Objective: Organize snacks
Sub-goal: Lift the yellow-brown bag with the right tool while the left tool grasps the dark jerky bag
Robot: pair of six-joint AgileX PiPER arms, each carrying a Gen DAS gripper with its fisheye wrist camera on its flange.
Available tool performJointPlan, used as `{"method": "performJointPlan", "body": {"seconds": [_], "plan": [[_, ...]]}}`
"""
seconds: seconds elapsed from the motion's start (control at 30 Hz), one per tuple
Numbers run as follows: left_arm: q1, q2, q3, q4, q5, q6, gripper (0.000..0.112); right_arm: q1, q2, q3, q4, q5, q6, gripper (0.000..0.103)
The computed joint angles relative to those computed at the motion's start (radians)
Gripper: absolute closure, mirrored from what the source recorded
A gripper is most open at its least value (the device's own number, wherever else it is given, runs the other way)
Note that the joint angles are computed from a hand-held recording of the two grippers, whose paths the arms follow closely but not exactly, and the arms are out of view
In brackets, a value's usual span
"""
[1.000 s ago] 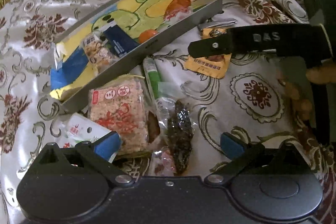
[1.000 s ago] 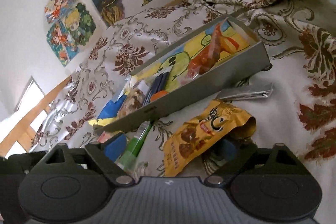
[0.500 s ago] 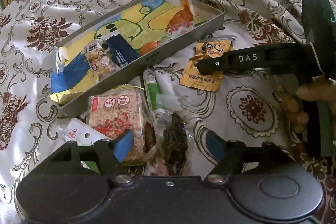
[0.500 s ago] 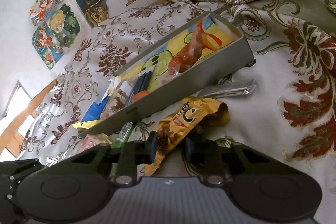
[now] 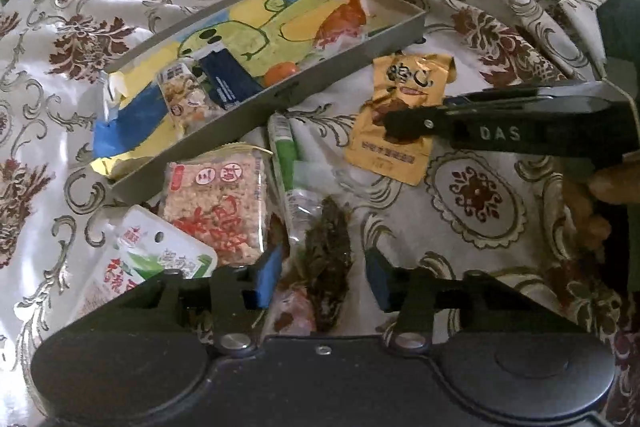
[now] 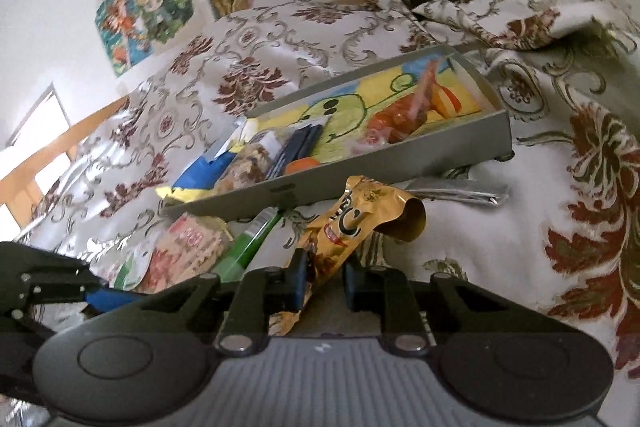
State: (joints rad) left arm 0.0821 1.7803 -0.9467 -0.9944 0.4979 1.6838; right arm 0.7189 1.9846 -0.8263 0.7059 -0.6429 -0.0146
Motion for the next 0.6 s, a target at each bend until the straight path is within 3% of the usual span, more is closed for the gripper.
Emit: {"method": "performJointPlan", "body": {"seconds": [0.17,0.3,0.6], "plan": [[-0.015,-0.005,-0.013,0.072,-0.017,-0.103,0.075,0.018,-0.029,0.013,0.010,0.021,-0.029,0.083],[-0.015,-0.039,0.013,0.052,-0.018,-0.090,0.082,0.029,-0.045,0.019,0.021,0.034,-0.070,0.083],[0.012,-0.085,0.020,0.055,0.104,-0.132,0.087,0.052,-0.085,0.029,0.088,0.047,-0.173,0.088]]}}
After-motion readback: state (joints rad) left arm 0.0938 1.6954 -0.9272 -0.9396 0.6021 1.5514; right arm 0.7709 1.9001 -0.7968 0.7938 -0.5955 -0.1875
